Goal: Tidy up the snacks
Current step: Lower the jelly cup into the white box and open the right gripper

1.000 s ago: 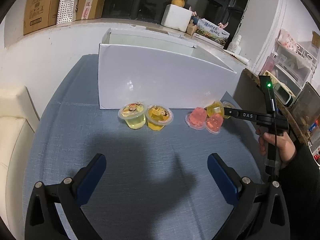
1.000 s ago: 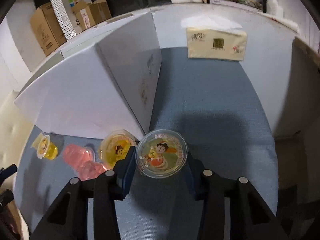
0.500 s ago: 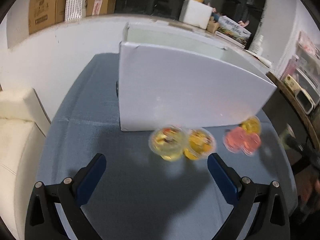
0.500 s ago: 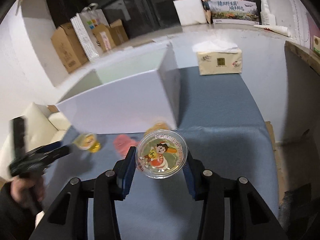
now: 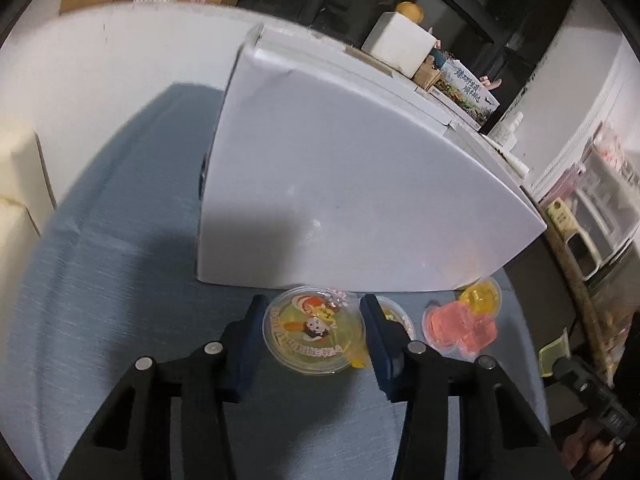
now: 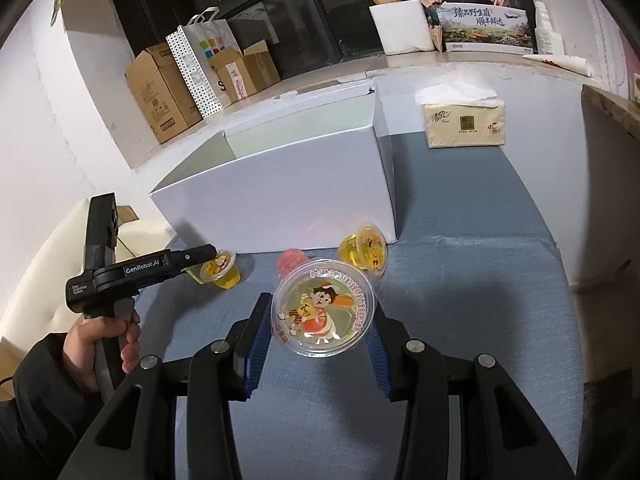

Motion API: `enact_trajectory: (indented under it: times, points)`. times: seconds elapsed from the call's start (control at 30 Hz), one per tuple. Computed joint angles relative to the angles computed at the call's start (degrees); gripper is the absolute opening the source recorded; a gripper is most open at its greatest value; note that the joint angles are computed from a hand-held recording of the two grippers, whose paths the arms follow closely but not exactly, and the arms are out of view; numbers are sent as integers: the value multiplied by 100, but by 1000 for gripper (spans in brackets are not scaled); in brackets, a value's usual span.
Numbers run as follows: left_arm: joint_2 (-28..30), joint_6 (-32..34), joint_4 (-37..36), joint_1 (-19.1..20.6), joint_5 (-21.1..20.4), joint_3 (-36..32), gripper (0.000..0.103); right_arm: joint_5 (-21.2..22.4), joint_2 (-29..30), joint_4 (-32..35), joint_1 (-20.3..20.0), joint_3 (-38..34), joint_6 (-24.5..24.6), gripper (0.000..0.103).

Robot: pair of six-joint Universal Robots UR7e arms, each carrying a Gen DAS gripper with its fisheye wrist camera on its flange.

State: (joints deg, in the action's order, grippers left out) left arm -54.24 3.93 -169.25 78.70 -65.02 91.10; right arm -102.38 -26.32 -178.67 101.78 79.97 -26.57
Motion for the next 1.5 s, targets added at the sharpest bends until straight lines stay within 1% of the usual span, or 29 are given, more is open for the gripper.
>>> enact_trajectory:
  times: [0.07, 0.17, 0.27, 0.3, 0.37, 0.47, 0.53, 0.57, 0.6, 0.67, 0.73, 0.77, 0.83, 0.87, 0.9, 0.93, 0.97, 1.0, 1.07, 1.1, 1.17, 1.23, 1.33, 1.43, 1.5]
  points:
    - [-112, 94, -184, -31, -59, 182, 51, 18, -19, -40, 16, 46, -12, 48]
    - [-304, 232, -509, -135, 51, 488, 51, 67, -58, -96, 58, 113, -28, 48]
    - [-626, 583, -1006, -357, 178, 916, 51, 167, -92, -162, 145, 134, -81, 48]
    - [-702, 659, -1069, -419, 166, 969, 51, 222, -90, -192, 192, 100, -121, 48]
    - [-810, 799, -1135, -565, 132, 962, 51, 293, -59, -122, 268, -54, -169, 48]
    - [-759, 888, -1064, -682, 0, 621, 51, 236, 135, 22, 431, -557, -299, 48]
    - [-576, 966, -914, -741, 88, 198, 51, 230, 363, 280, 519, -1113, -333, 48]
    - [-467, 976, -777, -737, 38, -50, 51, 224, 492, 443, 555, -1425, -319, 48]
    - [-362, 996, -652, -736, 28, -273, 51, 263, 673, 744, 584, -1886, -263, 48]
    - [-68, 1146, -431, -736, 173, -802, 51, 239, 997, 1131, 619, -2626, -196, 48]
    - [208, 1057, 45, -689, 210, -1347, 51, 26, 1478, 1792, 653, -3670, -86, 48]
    - [363, 1061, 223, -675, 330, -1612, 51, 19, 1660, 2040, 648, -4062, -28, 48]
    - [492, 1054, 409, -663, 458, -1802, 53, -57, 2054, 2681, 640, -4911, 75, 49]
    - [562, 1008, 538, -650, 532, -1916, 69, -111, 2237, 2850, 636, -5263, 101, 60]
    - [623, 937, 638, -641, 620, -2007, 83, -88, 2337, 2832, 619, -5423, 104, 88]
    - [633, 919, 522, -636, 658, -1975, 103, -53, 2352, 2787, 600, -5441, 122, 99]
    - [600, 944, 385, -638, 666, -1883, 103, -42, 2329, 2725, 585, -5399, 182, 103]
    - [556, 931, 380, -641, 679, -1807, 103, -36, 2269, 2635, 570, -5288, 292, 103]
    - [512, 879, 485, -636, 687, -1750, 103, 186, 2043, 2456, 503, -4907, 432, 103]
    - [489, 887, 466, -640, 711, -1709, 103, 192, 1993, 2419, 493, -4825, 441, 103]
    - [465, 878, 434, -646, 768, -1661, 103, 65, 1947, 2308, 501, -4735, 384, 103]
    - [466, 854, 462, -648, 747, -1674, 103, 82, 1918, 2271, 491, -4697, 368, 103]
    - [461, 947, 436, -693, 831, -1634, 103, 70, 1848, 2240, 484, -4581, 347, 103]
    - [305, 1103, 244, -766, 842, -1323, 103, 173, 1543, 1934, 461, -3968, 266, 103]
    - [119, 1190, 44, -813, 792, -967, 103, 269, 1242, 1595, 431, -3347, 159, 103]
